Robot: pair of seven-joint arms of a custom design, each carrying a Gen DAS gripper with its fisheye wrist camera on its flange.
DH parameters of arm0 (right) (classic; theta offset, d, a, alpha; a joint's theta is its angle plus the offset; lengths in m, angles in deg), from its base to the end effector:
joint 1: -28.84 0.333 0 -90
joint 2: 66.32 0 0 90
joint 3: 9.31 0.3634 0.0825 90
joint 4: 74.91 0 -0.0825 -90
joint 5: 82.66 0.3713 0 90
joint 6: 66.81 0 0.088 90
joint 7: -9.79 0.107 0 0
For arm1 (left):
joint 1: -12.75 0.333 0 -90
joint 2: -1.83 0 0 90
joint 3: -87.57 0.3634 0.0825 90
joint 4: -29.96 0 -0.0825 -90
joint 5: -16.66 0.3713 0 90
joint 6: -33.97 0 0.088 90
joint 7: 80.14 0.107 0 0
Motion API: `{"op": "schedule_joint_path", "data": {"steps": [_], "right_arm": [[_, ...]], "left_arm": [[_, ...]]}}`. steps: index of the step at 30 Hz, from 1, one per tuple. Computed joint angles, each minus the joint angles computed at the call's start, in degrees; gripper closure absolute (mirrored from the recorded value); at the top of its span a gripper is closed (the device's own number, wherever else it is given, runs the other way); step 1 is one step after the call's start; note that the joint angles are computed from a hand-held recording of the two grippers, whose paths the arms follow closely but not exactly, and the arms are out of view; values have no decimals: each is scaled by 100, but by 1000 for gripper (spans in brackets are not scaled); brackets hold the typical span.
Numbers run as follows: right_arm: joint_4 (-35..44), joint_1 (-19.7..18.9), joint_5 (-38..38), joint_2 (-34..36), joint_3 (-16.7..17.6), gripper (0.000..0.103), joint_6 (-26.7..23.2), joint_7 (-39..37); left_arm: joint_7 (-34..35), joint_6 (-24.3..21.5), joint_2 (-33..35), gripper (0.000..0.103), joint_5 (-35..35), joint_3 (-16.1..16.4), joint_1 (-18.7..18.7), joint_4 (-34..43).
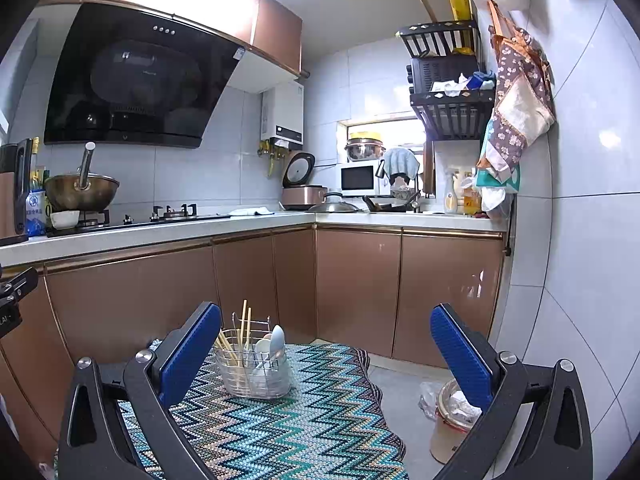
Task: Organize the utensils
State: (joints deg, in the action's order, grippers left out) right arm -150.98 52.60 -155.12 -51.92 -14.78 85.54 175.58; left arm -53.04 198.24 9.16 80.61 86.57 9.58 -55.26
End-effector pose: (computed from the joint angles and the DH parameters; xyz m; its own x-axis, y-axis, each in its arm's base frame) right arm 0.6309 0.2495 0.7513 -0.1441 -0.9896 -0.0004 -0.1342 0.0199 -0.9908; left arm 0.6254 -0.0947 0.7677 0.1686 -0.9848 -0.0415 -0.1670 0.0130 -0.9859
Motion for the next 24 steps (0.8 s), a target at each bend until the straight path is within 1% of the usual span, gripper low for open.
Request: {"op": "schedule_joint_path", "data": {"steps": [24], "right_arm": [[77,51,203,95,-41,0,9,-312]], "left_arm": [[-50,-26,26,22,-65,24,22,-67]]}}
